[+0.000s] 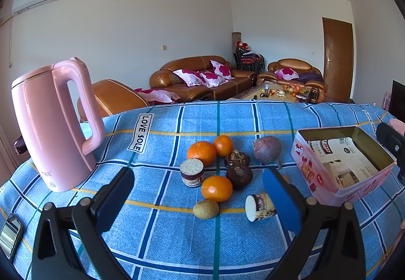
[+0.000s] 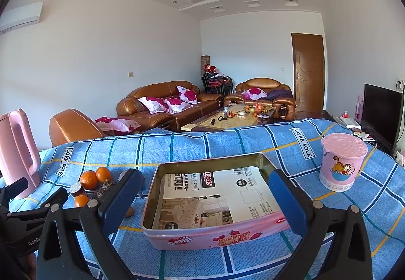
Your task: Organize fruits
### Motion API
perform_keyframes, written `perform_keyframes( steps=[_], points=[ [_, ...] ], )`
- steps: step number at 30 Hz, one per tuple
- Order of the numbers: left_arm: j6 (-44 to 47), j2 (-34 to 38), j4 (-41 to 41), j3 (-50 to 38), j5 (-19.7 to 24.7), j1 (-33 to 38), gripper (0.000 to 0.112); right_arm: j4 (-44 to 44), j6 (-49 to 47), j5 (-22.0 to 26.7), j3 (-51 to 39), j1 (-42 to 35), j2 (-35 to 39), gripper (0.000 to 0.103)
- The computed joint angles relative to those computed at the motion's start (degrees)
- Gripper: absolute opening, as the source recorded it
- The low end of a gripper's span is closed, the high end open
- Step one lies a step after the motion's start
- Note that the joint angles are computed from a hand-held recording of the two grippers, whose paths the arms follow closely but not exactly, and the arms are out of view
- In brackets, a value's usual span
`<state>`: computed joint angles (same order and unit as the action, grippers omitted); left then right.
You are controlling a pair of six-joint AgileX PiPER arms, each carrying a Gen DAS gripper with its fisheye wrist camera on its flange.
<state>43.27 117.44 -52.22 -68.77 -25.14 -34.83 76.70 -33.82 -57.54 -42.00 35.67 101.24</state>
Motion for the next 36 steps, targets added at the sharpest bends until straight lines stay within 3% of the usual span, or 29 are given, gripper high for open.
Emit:
perform_keyframes(
  steps=[13, 36],
  points=[
    [-0.7, -0.1, 0.0, 0.2, 0.0, 0.3, 0.103, 0.5, -1.0, 0.7, -0.7, -0.2, 0.3, 0.102],
    [9.4, 1.0, -11.5, -2.6, 3.8, 1.7, 0.103, 0.1, -2.2, 0.7, -1.9, 0.5, 2.8, 0.102]
  ],
)
